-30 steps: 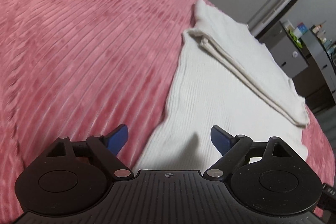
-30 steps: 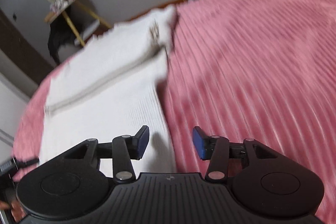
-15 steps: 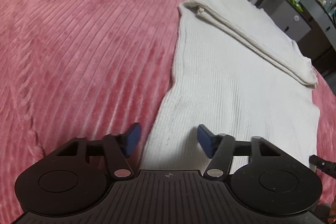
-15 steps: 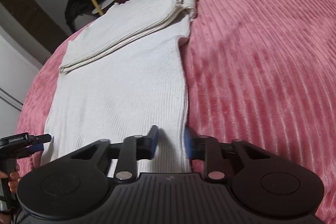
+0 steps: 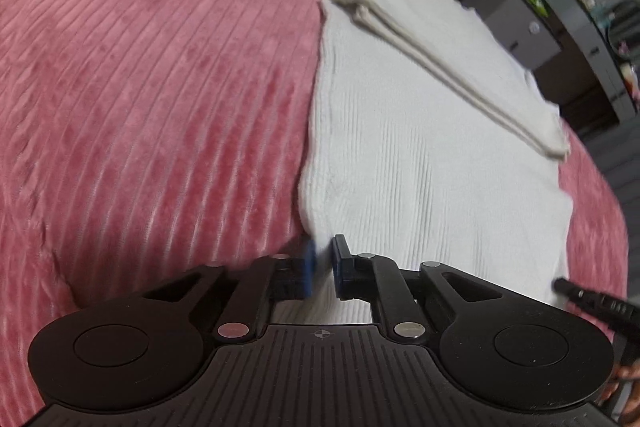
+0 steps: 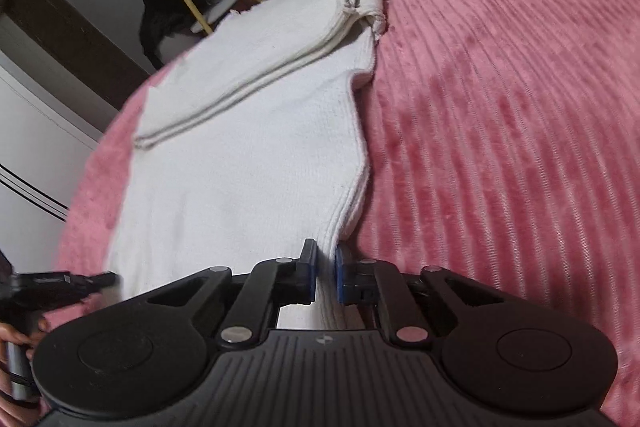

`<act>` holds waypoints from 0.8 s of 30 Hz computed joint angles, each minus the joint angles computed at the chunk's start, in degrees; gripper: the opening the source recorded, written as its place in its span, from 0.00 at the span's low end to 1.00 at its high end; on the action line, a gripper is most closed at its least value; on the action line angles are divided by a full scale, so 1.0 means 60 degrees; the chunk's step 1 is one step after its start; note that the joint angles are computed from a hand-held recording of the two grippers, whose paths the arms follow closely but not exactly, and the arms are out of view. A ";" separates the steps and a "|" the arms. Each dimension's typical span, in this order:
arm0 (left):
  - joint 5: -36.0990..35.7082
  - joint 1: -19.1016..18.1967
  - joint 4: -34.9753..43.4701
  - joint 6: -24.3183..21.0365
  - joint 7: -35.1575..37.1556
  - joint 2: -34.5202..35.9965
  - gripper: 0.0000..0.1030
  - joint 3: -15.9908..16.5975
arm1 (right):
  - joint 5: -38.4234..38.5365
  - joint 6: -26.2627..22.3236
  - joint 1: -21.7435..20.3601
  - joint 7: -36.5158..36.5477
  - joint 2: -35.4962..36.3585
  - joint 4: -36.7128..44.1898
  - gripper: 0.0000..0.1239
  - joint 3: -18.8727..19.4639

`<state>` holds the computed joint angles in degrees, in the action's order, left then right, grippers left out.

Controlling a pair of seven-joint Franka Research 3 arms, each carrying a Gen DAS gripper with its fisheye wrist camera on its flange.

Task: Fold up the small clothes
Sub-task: 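Grasp the folded sweater edge with both tools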

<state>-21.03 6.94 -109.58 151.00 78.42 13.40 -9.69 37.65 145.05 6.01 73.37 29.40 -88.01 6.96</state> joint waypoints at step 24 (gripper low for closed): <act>-0.3826 0.0663 0.4228 0.0070 0.1585 0.2626 0.10 -0.0830 | 0.4088 -0.0368 -0.0899 0.0049 0.2369 0.3452 0.06 0.1182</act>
